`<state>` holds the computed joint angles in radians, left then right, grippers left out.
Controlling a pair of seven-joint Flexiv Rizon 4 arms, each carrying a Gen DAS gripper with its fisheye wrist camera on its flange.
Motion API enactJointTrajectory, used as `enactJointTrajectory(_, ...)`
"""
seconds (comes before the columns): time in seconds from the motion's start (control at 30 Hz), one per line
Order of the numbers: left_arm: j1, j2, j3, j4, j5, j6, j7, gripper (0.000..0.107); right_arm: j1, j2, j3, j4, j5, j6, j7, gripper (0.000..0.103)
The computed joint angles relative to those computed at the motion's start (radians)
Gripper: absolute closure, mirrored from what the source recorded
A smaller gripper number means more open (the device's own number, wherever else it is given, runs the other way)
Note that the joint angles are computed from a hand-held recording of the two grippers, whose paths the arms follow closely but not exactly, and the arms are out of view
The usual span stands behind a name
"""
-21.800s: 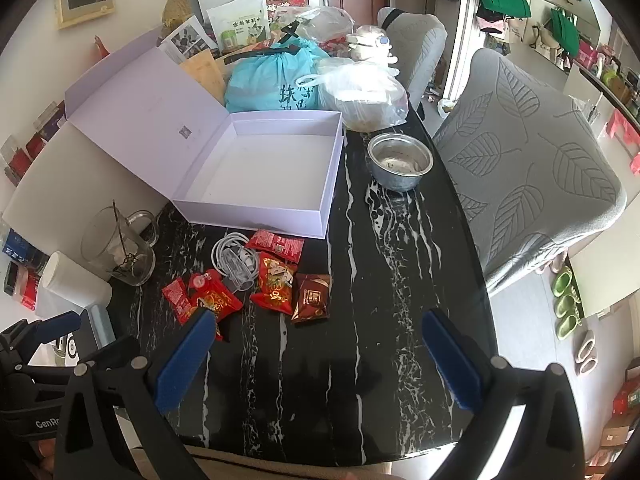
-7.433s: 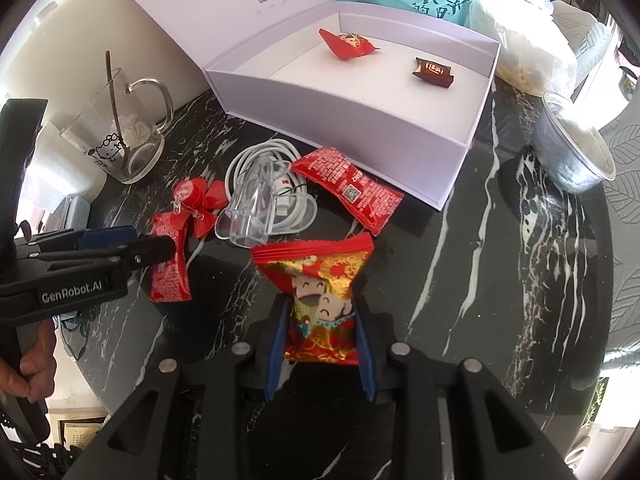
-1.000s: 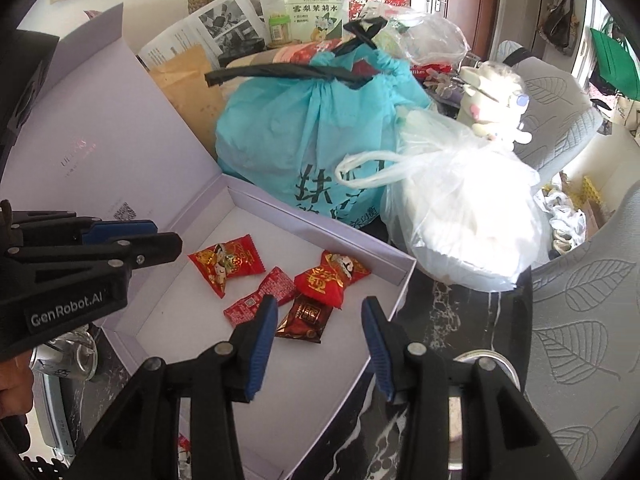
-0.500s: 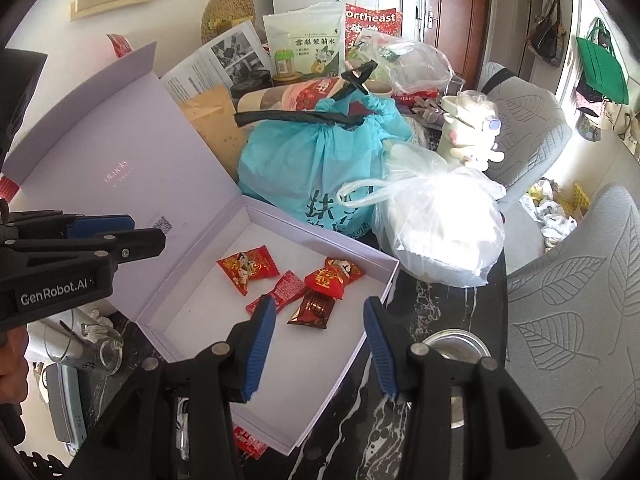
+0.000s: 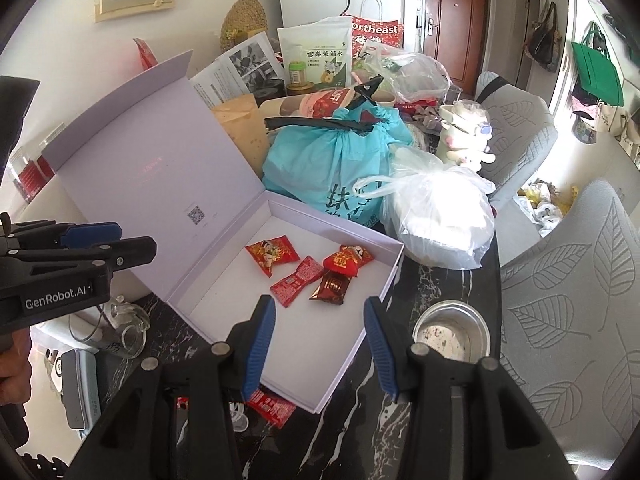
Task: Organize objects
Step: 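Withdraw both grippers from the box toward the cable and red fan toy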
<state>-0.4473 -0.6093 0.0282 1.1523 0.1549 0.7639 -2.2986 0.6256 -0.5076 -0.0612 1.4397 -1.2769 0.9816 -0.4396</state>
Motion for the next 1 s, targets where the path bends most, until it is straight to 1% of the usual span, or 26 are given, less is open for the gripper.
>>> enactJointTrajectory(0.1,-0.013,0.034,0.010,0.048,0.019,0.011,-0.026,0.060,0.005,0.014,0.004,0.028,-0.021,0.001,0.024,0.057)
enactJointTrajectory(0.53,-0.023,0.146,-0.007,0.230,0.062,0.067,-0.110,0.060,0.000,0.061,0.053,0.145,-0.102,-0.007,0.123,0.057)
enactJointTrajectory(0.77,-0.026,0.179,-0.026,0.304,0.065,0.081,-0.135,0.060,-0.004,0.062,0.075,0.189,-0.089,-0.015,0.134,0.057)
enactJointTrajectory(1.0,-0.029,0.194,-0.041,0.370,0.051,0.094,-0.162,0.060,-0.009,0.056,0.081,0.222,-0.081,0.000,0.146,0.057)
